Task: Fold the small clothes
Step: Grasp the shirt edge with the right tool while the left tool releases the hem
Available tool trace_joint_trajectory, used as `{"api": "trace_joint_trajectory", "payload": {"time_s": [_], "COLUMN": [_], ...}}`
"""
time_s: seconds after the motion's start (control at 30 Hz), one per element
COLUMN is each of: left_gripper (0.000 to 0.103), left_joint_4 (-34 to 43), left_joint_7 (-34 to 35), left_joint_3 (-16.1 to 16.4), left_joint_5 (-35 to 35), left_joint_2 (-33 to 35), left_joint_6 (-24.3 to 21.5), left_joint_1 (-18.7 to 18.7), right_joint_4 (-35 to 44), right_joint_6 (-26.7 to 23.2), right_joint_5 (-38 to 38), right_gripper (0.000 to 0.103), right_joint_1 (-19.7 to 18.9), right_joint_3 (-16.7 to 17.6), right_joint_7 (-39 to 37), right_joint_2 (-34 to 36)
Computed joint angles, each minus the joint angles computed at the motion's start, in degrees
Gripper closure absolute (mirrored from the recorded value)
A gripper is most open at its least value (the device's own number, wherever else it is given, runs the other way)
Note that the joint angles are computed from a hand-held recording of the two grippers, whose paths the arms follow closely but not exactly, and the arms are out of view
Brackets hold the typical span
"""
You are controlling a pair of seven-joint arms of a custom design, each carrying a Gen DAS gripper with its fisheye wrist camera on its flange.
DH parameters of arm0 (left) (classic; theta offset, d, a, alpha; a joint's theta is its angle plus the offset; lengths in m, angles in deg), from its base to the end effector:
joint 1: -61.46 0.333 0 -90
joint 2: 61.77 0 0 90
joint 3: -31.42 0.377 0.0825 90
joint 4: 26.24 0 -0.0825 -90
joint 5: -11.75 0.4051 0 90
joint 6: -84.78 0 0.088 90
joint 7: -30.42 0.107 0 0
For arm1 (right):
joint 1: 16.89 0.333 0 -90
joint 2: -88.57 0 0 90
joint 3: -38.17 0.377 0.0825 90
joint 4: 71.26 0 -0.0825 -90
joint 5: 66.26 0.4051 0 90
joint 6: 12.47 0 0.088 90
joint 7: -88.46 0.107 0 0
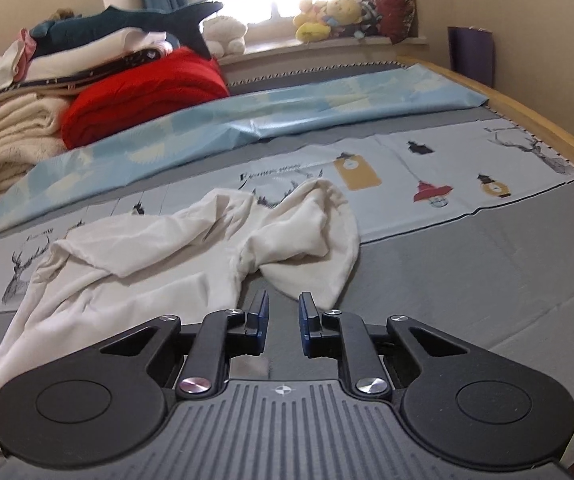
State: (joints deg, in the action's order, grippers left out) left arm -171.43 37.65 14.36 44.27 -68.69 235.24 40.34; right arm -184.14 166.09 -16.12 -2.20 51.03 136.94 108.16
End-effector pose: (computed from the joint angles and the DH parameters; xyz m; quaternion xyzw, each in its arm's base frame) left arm 0.3641 -0.3034 0.3783 -0.7900 0.5785 -0.1396 0.1476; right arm 0.6351 0.2408 0.4147 -0.7355 0.5459 -0.1446 0.3744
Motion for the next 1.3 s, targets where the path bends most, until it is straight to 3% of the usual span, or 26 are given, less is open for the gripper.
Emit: {"api": "trace_joint_trajectory", "payload": {"time_s": [0.07, 0.13, 0.3, 0.4, 0.53, 0.63, 0.7, 0.73, 0.8, 0.9, 1.03, 1.23, 1.3], "left_gripper": [0.089, 0.076, 0.070, 0.070, 0.070, 0.072, 0.082, 0.092, 0.099, 0.100, 0.100, 0.101, 0.101], "left_joint_4": [-1.0, -1.0, 1.4, 1.6, 1.5, 2.4, 3.4, 3.8, 5.0, 5.9, 7.6, 10.5, 9.8], "left_joint_7": [-1.2, -4.0, -5.5, -4.5, -4.0, -2.5, -1.0, -0.1, 0.7, 0.5, 4.1, 10.9, 10.7], "left_joint_3": [0.6, 0.4, 0.6, 1.5, 2.1, 2.1, 1.9, 1.7, 1.4, 1.1, 0.1, -1.1, -1.0], "left_joint_5": [0.9, 3.4, 2.3, -2.2, -5.0, -5.9, -6.9, -7.4, -6.9, -4.6, -3.7, -10.1, -10.5], "left_joint_2": [-0.3, -0.1, 3.2, 4.0, 4.6, 5.6, 6.5, 7.0, 7.9, 8.4, 9.7, 10.8, 9.8], "left_joint_6": [3.7, 4.4, 2.3, 1.2, 2.1, 2.0, 1.0, 0.7, -0.5, 1.2, 3.1, -7.9, -7.3], "left_joint_1": [0.8, 1.9, 2.0, 2.2, 2.8, 3.0, 2.8, 2.7, 2.3, 1.8, 0.6, -1.2, -1.3], "right_joint_4": [0.7, 2.4, 7.2, 9.8, 12.2, 12.3, 11.7, 11.0, 9.4, 6.6, 4.0, 0.4, -0.4], "right_joint_6": [-2.3, -7.6, -18.3, -21.6, -25.4, -26.2, -26.5, -26.5, -26.1, -24.3, -25.3, -30.6, -32.2], "right_joint_5": [-3.1, -6.0, -13.1, -18.4, -26.5, -29.9, -30.5, -30.5, -29.0, -27.8, -28.8, -32.2, -33.7], "right_gripper": [0.085, 0.085, 0.062, 0.056, 0.056, 0.063, 0.097, 0.099, 0.100, 0.100, 0.101, 0.101, 0.101], "right_joint_1": [2.9, 4.3, 6.4, 8.3, 10.9, 11.3, 10.6, 10.1, 8.3, 6.9, 5.8, 3.7, 4.0], "right_joint_3": [-3.3, -5.3, -7.7, -9.1, -11.5, -11.8, -11.2, -11.0, -9.8, -9.8, -11.7, -12.1, -11.5], "right_joint_7": [3.9, 7.9, 16.6, 20.4, 24.8, 25.4, 24.4, 23.7, 21.5, 19.3, 20.2, 16.9, 14.6], "right_joint_2": [0.6, 1.7, 5.1, 7.2, 9.2, 9.6, 9.2, 8.7, 7.5, 5.4, 2.9, 0.1, -0.3]}}
